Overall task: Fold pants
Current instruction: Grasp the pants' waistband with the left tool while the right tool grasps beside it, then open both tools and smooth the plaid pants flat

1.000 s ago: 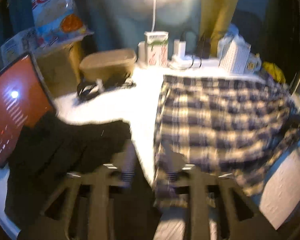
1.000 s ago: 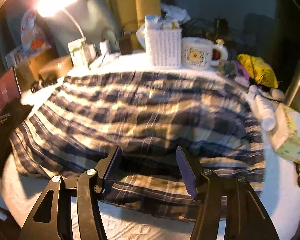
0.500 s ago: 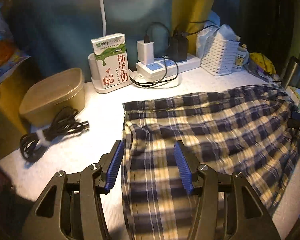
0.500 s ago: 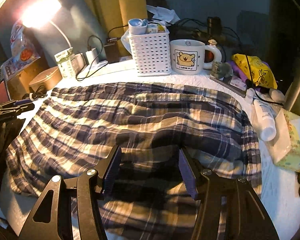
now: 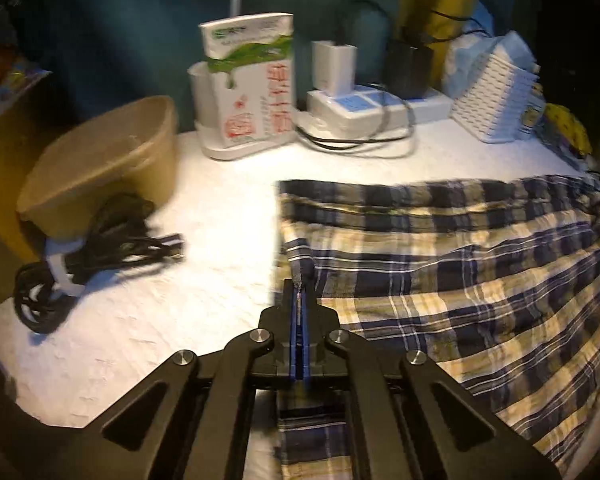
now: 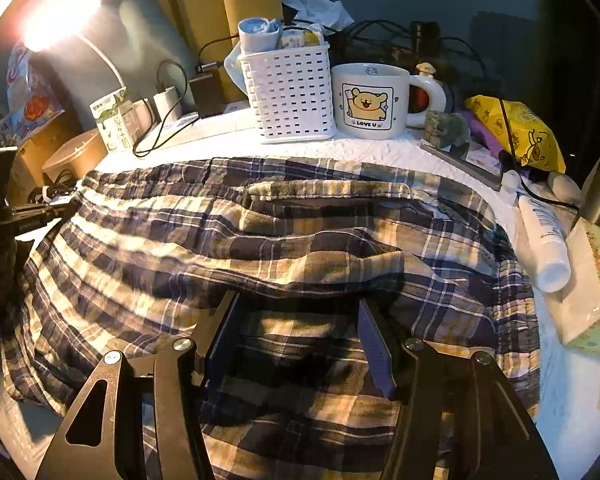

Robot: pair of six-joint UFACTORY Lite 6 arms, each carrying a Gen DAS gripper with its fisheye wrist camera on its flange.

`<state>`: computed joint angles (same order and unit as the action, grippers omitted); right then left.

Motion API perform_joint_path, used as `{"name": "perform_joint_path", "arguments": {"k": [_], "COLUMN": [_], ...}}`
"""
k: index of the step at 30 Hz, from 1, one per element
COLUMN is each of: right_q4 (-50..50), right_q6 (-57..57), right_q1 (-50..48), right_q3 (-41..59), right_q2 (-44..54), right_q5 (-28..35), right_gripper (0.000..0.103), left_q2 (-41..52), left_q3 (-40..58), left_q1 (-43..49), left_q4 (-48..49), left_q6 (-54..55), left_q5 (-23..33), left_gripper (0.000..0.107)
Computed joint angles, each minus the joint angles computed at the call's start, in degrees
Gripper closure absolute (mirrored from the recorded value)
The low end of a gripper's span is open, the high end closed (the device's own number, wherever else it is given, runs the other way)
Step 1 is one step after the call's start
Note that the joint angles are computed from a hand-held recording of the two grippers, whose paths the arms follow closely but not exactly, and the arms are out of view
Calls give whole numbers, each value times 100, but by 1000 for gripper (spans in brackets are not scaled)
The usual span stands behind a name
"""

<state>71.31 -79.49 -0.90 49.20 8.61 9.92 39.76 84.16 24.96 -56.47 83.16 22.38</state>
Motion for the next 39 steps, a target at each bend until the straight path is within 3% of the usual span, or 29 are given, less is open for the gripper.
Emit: {"name": "perform_joint_path", "arguments": {"k": [5, 10, 13, 16, 19, 26, 31, 33, 35, 39], "right_q4": [100, -1240, -1322, -2118, -2278, -5689, -5852, -5833, -6016, -6252], "right_q6": [-121, 1270, 1305, 2113, 2471, 6323, 6595, 6633, 6775, 6976], "right_q1": [124, 210, 205, 244, 242, 437, 400, 387, 412, 474], "right_q3": [27, 213, 283, 609, 1223, 2453, 2982, 3134, 3164, 2810], "right_q2": [60, -81, -298, -53, 588, 1918, 2389, 2503, 2520, 2183], "right_q5": [-175, -339, -286, -253, -35, 180, 304, 351, 321, 108], "right_gripper": [44, 42, 42, 42, 42, 43, 43, 43, 42, 42], "left_q2": [218, -174, -822, -953, -576, 497, 1091, 1100, 949, -99], "left_q3": [275, 190, -361, -417, -94, 1034, 1768, 1745, 1593, 321], "left_q1": [61, -34, 0, -137, -438, -771, -823, -946, -972, -959], "left_q4": [125, 423, -632, -647, -216, 1395, 1596, 2022, 2115, 828], "left_q6": [-136, -665, 366, 535, 211, -1403, -1836, -2320, -2481, -1158], "left_q5": [-39, -73, 77, 464, 432, 483, 312, -116, -174, -358], "left_gripper": [106, 101, 98, 97, 97, 97, 96, 96, 97, 97]}}
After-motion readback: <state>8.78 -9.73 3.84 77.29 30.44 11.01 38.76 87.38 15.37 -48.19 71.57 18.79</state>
